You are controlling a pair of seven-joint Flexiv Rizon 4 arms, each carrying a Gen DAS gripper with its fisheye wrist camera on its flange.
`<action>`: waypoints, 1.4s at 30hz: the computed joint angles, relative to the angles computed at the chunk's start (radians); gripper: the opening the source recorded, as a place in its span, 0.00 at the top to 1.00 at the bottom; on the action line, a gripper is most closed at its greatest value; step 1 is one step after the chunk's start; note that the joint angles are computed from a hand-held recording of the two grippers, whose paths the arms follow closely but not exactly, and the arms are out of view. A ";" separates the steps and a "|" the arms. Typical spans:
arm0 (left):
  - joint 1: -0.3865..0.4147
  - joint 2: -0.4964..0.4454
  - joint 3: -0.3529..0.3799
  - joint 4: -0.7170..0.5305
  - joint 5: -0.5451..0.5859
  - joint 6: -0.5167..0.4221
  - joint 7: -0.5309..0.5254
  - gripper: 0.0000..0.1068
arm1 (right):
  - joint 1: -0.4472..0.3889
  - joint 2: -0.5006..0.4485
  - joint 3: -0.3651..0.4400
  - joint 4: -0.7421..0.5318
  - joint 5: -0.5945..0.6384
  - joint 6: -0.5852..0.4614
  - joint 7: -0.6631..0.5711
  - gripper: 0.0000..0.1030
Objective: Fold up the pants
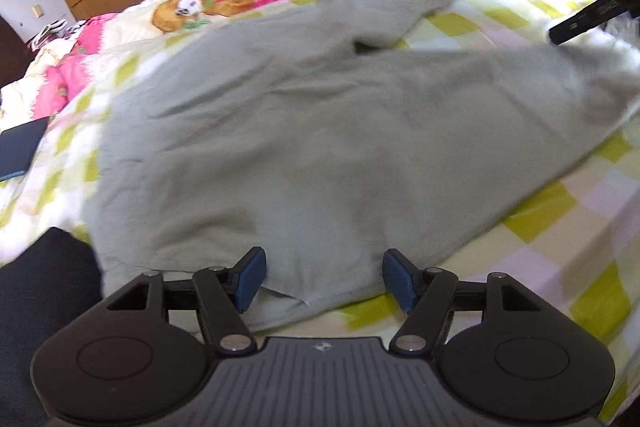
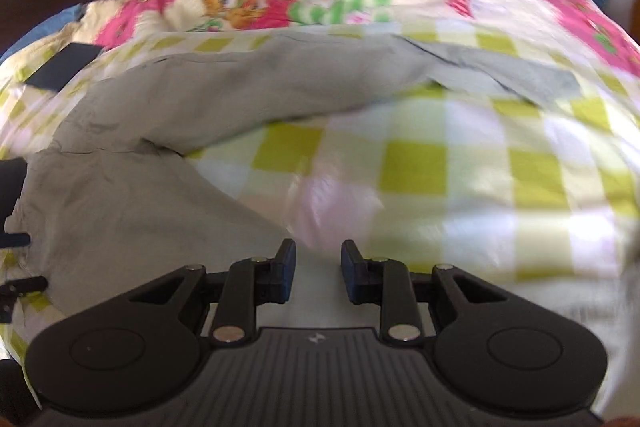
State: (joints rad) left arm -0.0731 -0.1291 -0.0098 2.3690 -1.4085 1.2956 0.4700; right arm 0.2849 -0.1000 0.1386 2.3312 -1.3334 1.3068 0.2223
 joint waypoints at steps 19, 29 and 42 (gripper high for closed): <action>0.148 -0.680 0.052 -0.983 0.541 -0.250 -0.562 0.18 | -0.025 -0.688 0.096 -0.945 0.669 -0.218 -1.391 0.50; 0.199 -0.811 0.058 -1.249 0.792 -0.455 -0.821 0.13 | 0.002 -0.757 0.091 -1.094 0.864 -0.362 -1.615 0.54; 0.330 -0.678 -0.198 -0.979 0.832 -0.193 -0.716 0.71 | 0.129 -0.595 -0.103 -0.880 0.944 -0.162 -1.509 0.99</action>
State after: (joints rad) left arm 0.2569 -0.8072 -0.2077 1.3897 -0.5763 1.1024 -0.2460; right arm 0.4141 -0.6950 0.0358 1.4507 -0.3893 1.1447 -1.2869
